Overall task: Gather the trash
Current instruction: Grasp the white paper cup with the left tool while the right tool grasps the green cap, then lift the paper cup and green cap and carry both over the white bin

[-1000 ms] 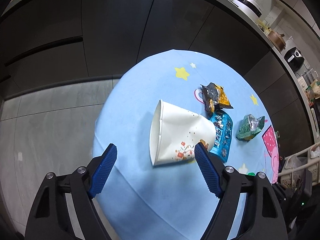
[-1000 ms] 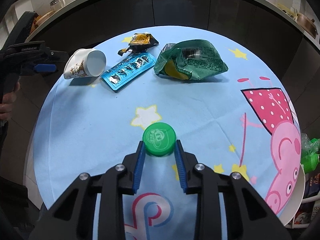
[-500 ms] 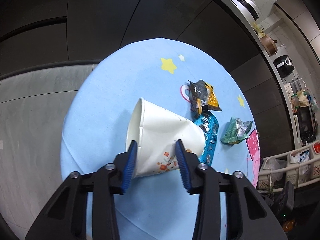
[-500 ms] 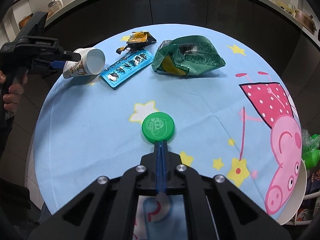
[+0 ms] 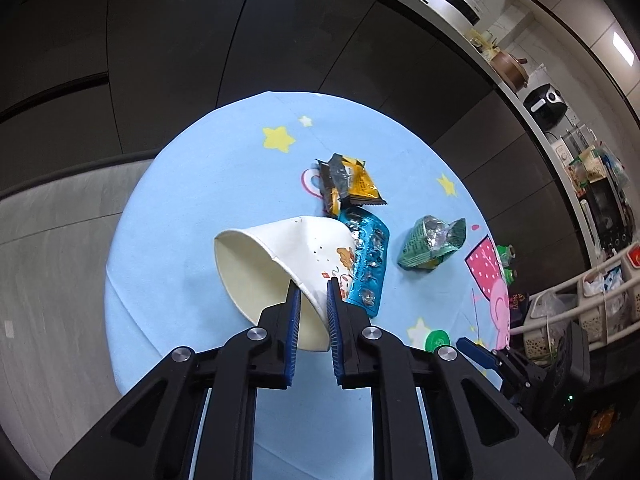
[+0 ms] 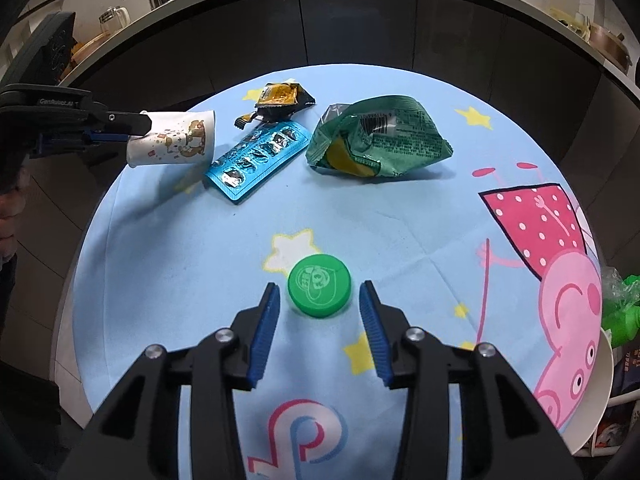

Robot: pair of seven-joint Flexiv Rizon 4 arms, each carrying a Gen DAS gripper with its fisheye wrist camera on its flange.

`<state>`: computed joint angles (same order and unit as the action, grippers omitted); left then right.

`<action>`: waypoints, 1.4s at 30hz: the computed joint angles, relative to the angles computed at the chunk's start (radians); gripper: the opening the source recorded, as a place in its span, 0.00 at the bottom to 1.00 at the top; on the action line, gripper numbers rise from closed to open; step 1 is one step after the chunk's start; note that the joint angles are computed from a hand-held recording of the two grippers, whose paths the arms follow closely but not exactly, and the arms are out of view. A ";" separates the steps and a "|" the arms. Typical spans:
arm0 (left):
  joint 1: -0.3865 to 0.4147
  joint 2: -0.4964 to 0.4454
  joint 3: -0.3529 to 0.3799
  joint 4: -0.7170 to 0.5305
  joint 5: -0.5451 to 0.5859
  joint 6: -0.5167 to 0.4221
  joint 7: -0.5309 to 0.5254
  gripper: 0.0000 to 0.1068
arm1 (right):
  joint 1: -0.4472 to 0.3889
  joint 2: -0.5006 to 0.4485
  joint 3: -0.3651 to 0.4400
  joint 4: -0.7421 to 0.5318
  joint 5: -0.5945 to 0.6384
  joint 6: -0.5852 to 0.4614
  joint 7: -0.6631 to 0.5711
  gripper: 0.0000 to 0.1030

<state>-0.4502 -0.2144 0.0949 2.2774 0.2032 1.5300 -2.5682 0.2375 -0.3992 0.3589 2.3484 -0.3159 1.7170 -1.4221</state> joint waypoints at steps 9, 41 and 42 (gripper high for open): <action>0.028 -0.017 -0.034 0.002 -0.031 0.001 0.002 0.13 | 0.091 -0.001 -0.075 -0.006 0.004 0.004 0.007 0.04; 0.038 0.121 -0.105 -0.129 0.374 -0.281 -0.320 0.03 | 0.174 -0.015 -0.132 0.014 0.027 0.092 -0.033 0.35; 0.044 0.124 -0.113 -0.129 0.373 -0.281 -0.318 0.03 | 0.156 -0.010 -0.118 0.016 0.023 0.094 -0.029 0.35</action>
<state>-0.4059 -0.0909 -0.0185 2.1486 0.5763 1.2487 -2.8858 0.3939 -0.4093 0.2406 2.3643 -0.2934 1.8107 -1.4508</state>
